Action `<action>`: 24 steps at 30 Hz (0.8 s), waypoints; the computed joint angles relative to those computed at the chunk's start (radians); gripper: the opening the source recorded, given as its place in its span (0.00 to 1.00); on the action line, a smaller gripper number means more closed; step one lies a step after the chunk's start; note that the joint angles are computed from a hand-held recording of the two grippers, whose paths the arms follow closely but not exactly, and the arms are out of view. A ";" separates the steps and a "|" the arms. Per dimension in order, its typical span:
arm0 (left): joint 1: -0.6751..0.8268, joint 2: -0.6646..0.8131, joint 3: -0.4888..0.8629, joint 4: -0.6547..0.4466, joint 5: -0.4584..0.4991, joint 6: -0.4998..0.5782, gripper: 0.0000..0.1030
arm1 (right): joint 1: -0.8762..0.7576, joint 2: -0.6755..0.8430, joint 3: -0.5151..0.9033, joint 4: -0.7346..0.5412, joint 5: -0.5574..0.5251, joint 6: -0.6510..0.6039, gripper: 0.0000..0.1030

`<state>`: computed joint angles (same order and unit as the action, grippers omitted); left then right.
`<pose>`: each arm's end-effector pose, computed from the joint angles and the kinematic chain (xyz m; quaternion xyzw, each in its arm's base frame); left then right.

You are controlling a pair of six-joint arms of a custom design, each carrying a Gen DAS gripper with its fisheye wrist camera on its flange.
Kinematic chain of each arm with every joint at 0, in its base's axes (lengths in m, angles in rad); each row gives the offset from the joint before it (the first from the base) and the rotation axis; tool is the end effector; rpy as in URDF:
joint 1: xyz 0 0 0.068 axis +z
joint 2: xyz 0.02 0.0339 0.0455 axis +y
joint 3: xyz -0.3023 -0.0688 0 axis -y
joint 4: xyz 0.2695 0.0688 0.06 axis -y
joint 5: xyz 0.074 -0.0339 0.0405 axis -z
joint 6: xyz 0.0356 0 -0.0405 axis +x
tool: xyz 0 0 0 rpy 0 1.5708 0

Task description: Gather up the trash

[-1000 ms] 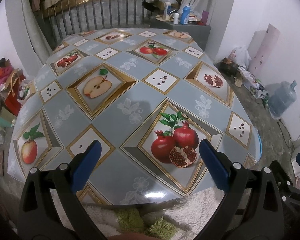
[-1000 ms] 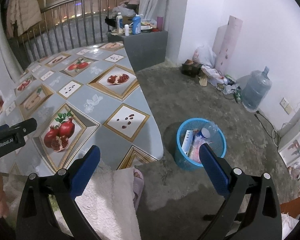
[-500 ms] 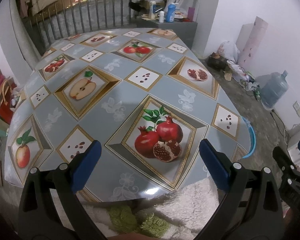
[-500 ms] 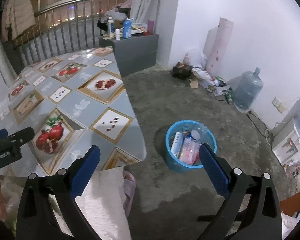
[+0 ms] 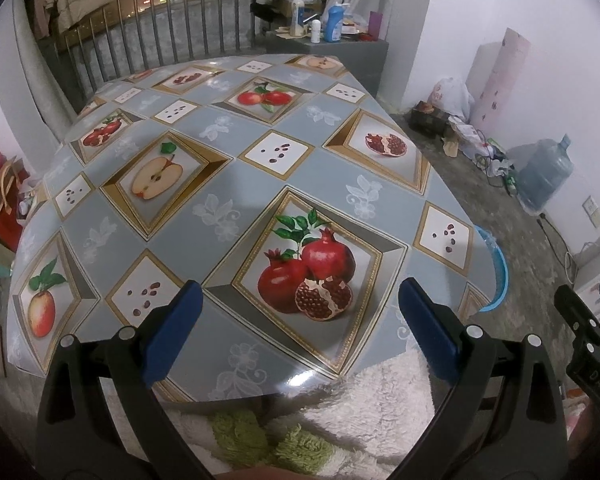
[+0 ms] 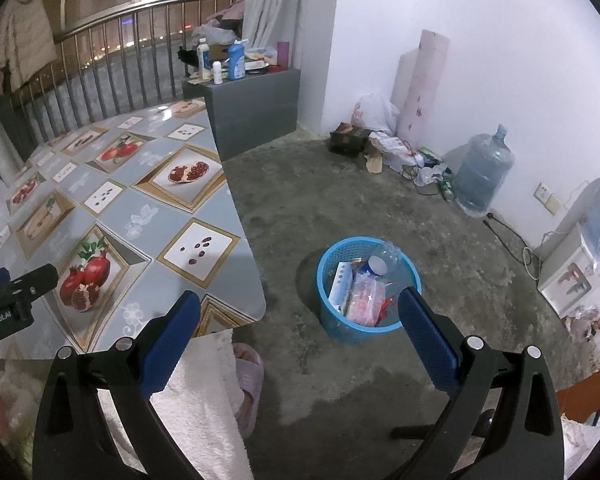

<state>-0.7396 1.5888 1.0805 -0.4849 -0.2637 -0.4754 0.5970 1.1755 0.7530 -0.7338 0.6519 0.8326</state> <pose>0.2643 -0.2285 0.2462 0.0880 0.9469 -0.0577 0.3037 0.1901 0.1031 0.2431 0.1744 0.9129 -0.1089 0.3526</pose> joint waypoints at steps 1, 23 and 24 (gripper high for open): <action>0.000 0.000 0.000 0.000 0.000 0.000 0.91 | 0.001 0.001 0.001 -0.001 0.001 0.002 0.93; 0.009 -0.007 0.001 -0.002 -0.007 -0.006 0.91 | 0.015 0.014 0.006 0.001 -0.001 0.005 0.93; 0.009 -0.008 0.001 -0.002 -0.007 -0.005 0.91 | 0.016 0.016 0.006 0.003 -0.002 0.004 0.93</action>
<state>-0.7304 1.5813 1.0816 -0.4871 -0.2704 -0.4808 0.6126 1.1916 0.7593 -0.7307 0.6501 0.8362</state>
